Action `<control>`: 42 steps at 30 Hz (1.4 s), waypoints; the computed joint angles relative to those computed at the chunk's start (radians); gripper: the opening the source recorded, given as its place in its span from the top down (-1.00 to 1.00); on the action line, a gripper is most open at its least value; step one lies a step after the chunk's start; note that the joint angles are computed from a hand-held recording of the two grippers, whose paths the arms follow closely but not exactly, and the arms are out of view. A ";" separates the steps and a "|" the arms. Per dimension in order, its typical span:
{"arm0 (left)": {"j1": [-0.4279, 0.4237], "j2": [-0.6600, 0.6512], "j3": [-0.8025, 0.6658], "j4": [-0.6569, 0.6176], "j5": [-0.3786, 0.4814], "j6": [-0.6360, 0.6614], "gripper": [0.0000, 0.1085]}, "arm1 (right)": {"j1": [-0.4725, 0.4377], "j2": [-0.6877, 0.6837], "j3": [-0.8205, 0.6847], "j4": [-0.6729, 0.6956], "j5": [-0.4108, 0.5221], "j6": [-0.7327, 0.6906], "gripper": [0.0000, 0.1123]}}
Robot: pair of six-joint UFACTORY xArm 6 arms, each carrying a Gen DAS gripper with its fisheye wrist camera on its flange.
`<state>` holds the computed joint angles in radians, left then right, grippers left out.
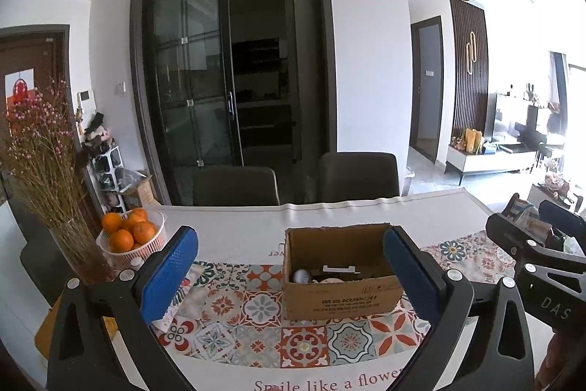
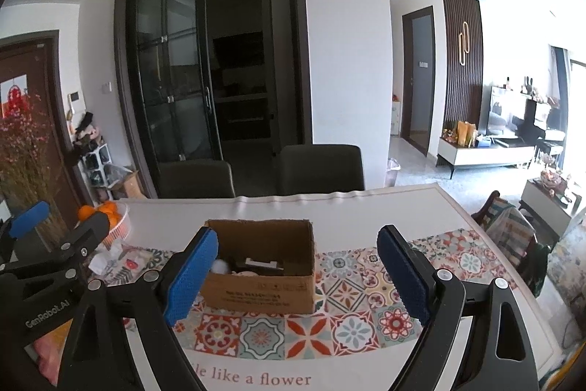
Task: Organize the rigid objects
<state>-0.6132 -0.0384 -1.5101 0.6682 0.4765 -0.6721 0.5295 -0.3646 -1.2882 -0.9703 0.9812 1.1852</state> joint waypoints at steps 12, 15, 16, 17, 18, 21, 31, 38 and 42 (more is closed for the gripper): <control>-0.004 -0.035 0.033 0.052 -0.003 -0.052 -0.90 | 0.026 -0.018 0.012 -0.030 0.018 0.016 -0.61; -0.003 -0.038 0.035 0.046 -0.005 -0.049 -0.90 | 0.031 -0.018 0.011 -0.030 0.021 0.015 -0.61; -0.003 -0.039 0.036 0.043 -0.005 -0.047 -0.90 | 0.032 -0.019 0.011 -0.029 0.022 0.015 -0.61; -0.003 -0.040 0.037 0.035 -0.006 -0.041 -0.90 | 0.035 -0.020 0.012 -0.030 0.024 0.015 -0.61; -0.002 -0.042 0.039 0.034 -0.008 -0.041 -0.90 | 0.035 -0.021 0.012 -0.032 0.025 0.017 -0.61; -0.001 -0.047 0.046 0.031 -0.010 -0.039 -0.90 | 0.036 -0.023 0.014 -0.032 0.022 0.018 -0.61; -0.002 -0.059 0.056 0.011 -0.015 -0.026 -0.90 | 0.044 -0.034 0.024 -0.032 0.028 0.019 -0.61; -0.004 -0.057 0.045 0.030 -0.004 -0.035 -0.90 | 0.041 -0.039 0.029 -0.030 0.023 0.019 -0.61; -0.006 -0.053 0.039 0.034 0.000 -0.039 -0.90 | 0.040 -0.037 0.027 -0.031 0.023 0.017 -0.61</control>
<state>-0.6187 -0.0913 -1.4712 0.7023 0.4762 -0.7107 0.5696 -0.4012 -1.2615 -1.0009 1.0041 1.2019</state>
